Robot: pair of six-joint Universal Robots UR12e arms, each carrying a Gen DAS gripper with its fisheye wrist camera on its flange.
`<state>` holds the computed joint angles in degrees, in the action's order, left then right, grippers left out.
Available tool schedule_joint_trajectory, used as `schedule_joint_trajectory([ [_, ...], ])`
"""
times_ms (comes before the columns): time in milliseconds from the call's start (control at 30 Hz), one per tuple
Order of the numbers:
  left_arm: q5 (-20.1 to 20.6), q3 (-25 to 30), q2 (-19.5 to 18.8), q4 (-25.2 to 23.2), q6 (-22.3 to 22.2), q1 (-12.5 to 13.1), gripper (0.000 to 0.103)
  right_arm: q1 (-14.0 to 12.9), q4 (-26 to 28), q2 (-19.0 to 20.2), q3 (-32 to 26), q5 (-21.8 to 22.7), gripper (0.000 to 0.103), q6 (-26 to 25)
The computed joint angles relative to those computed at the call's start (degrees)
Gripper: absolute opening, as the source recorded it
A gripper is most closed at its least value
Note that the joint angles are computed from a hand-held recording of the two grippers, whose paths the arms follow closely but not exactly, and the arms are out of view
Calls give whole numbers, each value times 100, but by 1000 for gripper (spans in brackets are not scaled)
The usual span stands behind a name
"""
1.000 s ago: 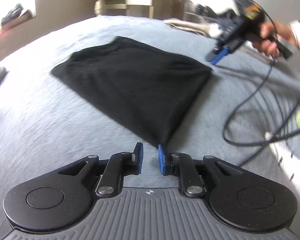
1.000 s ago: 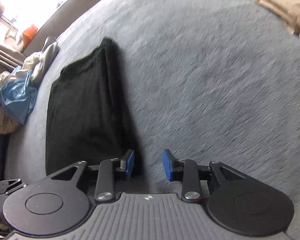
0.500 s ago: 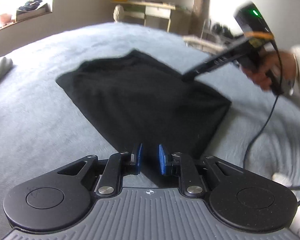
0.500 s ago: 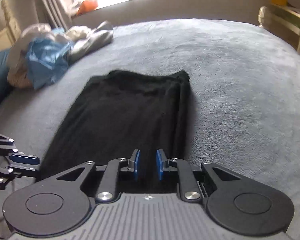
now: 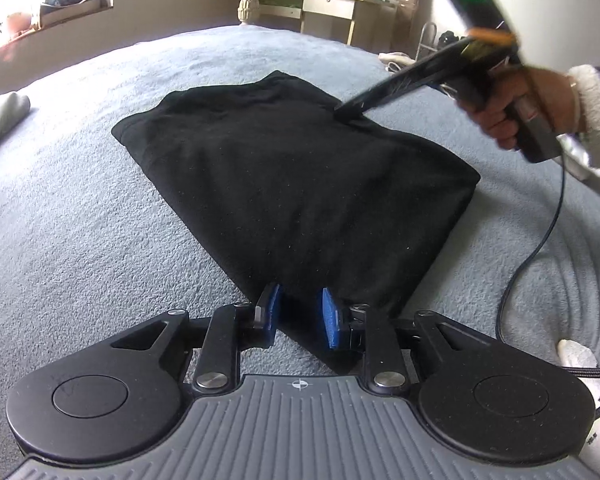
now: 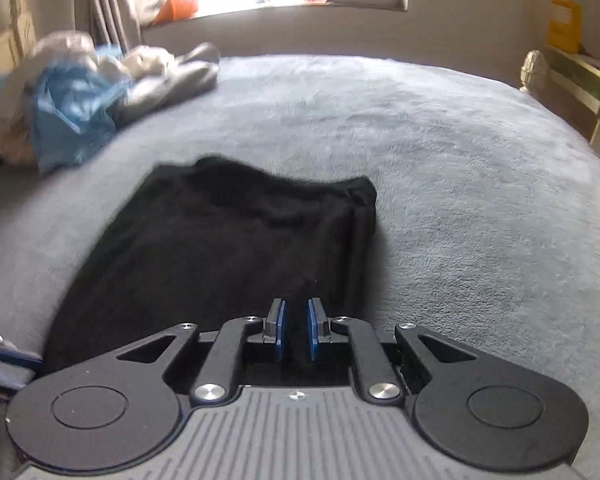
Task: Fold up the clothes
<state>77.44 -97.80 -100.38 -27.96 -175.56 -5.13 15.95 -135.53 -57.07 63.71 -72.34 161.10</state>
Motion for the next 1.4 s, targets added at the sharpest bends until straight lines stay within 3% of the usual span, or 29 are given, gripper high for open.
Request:
schedule_joint_trajectory([
  [100, -24, 7, -4, -14, -16, 14, 23, -49, -160, 108, -115, -504, 12, 717],
  [167, -35, 9, -9, -14, -27, 20, 23, -81, -436, 122, -149, -587, 12, 874],
  [233, -34, 18, -20, -18, -32, 18, 24, -93, -610, 161, -223, -247, 12, 885],
  [367, -55, 4, -16, -7, -54, 17, 26, 37, -203, 414, -592, 323, 12, 264],
  [467, -93, -22, -8, 24, -111, 33, 26, 107, -380, 630, -754, -226, 9, 345],
  [567, -123, -3, -9, -31, -174, 49, 27, -59, -513, 775, -998, -475, 10, 1517],
  [633, -145, 1, -12, -40, -166, 56, 27, -126, -663, 742, -991, -194, 10, 1696],
  [767, -201, -4, -13, -47, -164, 71, 29, -96, -296, 733, -1070, 936, 10, 1039],
  [833, -225, -36, -3, 2, -145, 79, 30, -12, 140, 813, -1199, 1051, 10, 617],
  [900, -241, -64, 10, 39, -138, 84, 30, 71, 343, 946, -1377, 579, 9, 572],
  [1000, -254, -85, 33, 25, -232, 87, 32, 0, 168, 1110, -1647, 98, 9, 1504],
  [1033, -261, -85, 34, 15, -269, 89, 33, -17, 98, 1117, -1692, 119, 9, 1606],
  [1100, -263, -81, 35, -2, -237, 84, 35, -3, 346, 1138, -1828, 602, 9, 1272],
  [1200, -269, -91, 36, 13, -243, 86, 36, 65, 1178, 1250, -2176, 1542, 10, 506],
  [1233, -268, -97, 35, 24, -260, 88, 37, 114, 1400, 1325, -2312, 1590, 9, 335],
  [1267, -267, -103, 34, 35, -277, 89, 38, 171, 1609, 1406, -2455, 1592, 9, 190],
  [1333, -269, -115, 36, 51, -322, 93, 41, 258, 1690, 1759, -2954, 1079, 8, 507],
  [1400, -278, -126, 43, 47, -393, 99, 43, 250, 1387, 1974, -3258, 601, 9, 1455],
])
